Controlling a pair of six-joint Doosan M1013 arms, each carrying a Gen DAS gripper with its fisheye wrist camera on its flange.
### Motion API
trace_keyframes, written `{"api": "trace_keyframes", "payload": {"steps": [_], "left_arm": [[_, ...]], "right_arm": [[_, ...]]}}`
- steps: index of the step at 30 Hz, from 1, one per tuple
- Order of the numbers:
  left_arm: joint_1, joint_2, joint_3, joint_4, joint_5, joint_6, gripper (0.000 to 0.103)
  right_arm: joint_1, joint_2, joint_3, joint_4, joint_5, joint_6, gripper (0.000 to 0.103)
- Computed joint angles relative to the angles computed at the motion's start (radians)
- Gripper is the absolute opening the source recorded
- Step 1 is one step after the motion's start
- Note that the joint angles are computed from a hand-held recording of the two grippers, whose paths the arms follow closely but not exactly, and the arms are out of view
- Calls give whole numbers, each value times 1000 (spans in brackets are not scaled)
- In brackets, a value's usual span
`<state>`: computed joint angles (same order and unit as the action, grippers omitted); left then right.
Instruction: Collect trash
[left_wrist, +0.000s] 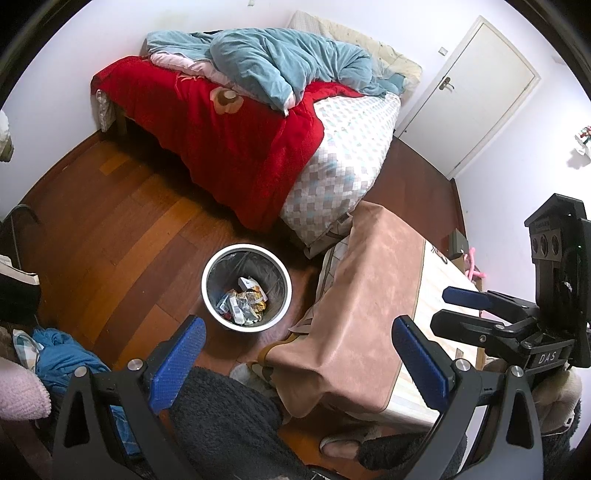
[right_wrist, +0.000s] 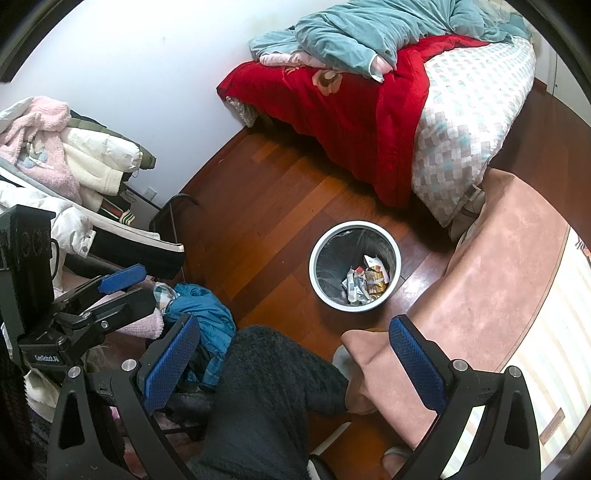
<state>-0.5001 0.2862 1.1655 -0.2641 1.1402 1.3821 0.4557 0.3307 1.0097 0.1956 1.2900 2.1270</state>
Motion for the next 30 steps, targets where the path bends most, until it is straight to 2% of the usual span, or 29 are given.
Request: {"api": "trace_keyframes", "payload": {"steps": [30], "left_arm": [[3,-4,5,0,-3,-2,103]], "right_arm": [[6,14,-19,3,3,5,103]]}}
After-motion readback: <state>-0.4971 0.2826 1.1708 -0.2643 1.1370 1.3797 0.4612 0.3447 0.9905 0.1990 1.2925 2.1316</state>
